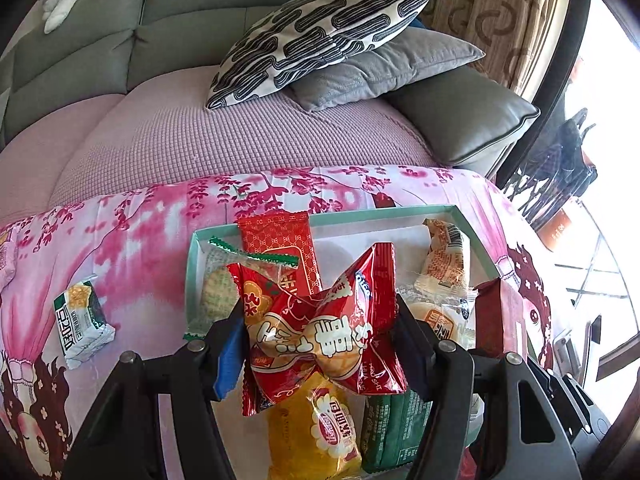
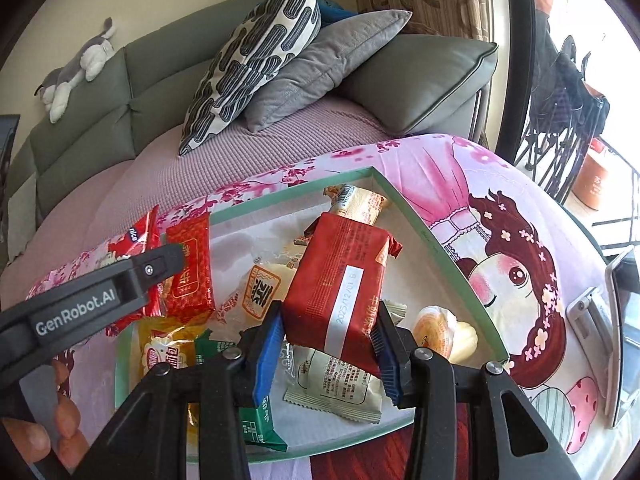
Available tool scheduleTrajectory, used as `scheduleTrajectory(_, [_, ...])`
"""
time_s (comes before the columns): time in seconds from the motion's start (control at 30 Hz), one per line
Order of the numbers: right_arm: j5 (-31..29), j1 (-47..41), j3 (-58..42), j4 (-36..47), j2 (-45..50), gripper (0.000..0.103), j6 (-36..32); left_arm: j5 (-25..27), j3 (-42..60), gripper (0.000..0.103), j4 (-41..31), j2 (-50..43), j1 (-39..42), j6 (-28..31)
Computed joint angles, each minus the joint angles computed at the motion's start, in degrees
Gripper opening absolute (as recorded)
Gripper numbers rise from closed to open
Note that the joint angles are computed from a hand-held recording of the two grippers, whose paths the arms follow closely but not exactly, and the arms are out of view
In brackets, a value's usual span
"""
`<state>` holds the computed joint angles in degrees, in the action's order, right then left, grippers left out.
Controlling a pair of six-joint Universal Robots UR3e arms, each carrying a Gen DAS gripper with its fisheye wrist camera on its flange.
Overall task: Organize snacks
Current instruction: 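Carry the red box and red twisted bag into the tray and open both tools, then withdraw both open tools from the tray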
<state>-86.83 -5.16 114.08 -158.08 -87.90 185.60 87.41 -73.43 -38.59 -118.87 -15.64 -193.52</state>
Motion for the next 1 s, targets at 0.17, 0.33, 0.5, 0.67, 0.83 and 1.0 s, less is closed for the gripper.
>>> scheduleTrajectory(0.17, [0.1, -0.2, -0.2, -0.2, 1.7, 0.045, -0.1, 1.4, 4.7, 0.067, -2.7, -3.9, -1.0, 0.3])
scheduleTrajectory(0.33, [0.2, -0.6, -0.1, -0.2, 2.6, 0.047, 0.0, 2.1, 8.1, 0.07, -4.5, -6.2, -1.3, 0.0])
scheduleTrajectory(0.5, [0.1, -1.2, -0.3, 0.4, 2.9, 0.047, 0.5, 2.5, 9.1, 0.072, -5.6, -6.7, -1.5, -0.4])
scheduleTrajectory(0.67, [0.1, -1.6, -0.5, 1.2, 2.8, 0.055, 0.6, 2.8, 8.8, 0.076, -6.8, -6.2, -1.7, -0.8])
scheduleTrajectory(0.83, [0.2, -1.8, -0.4, 1.3, 2.0, 0.059, 0.5, 2.9, 6.0, 0.08, -5.7, -3.7, -1.5, -1.2])
scheduleTrajectory(1.0, [0.3, -1.5, -0.5, 1.8, 1.0, 0.063, 0.0, 3.2, 2.5, 0.084, -4.0, -0.6, -1.1, -1.7])
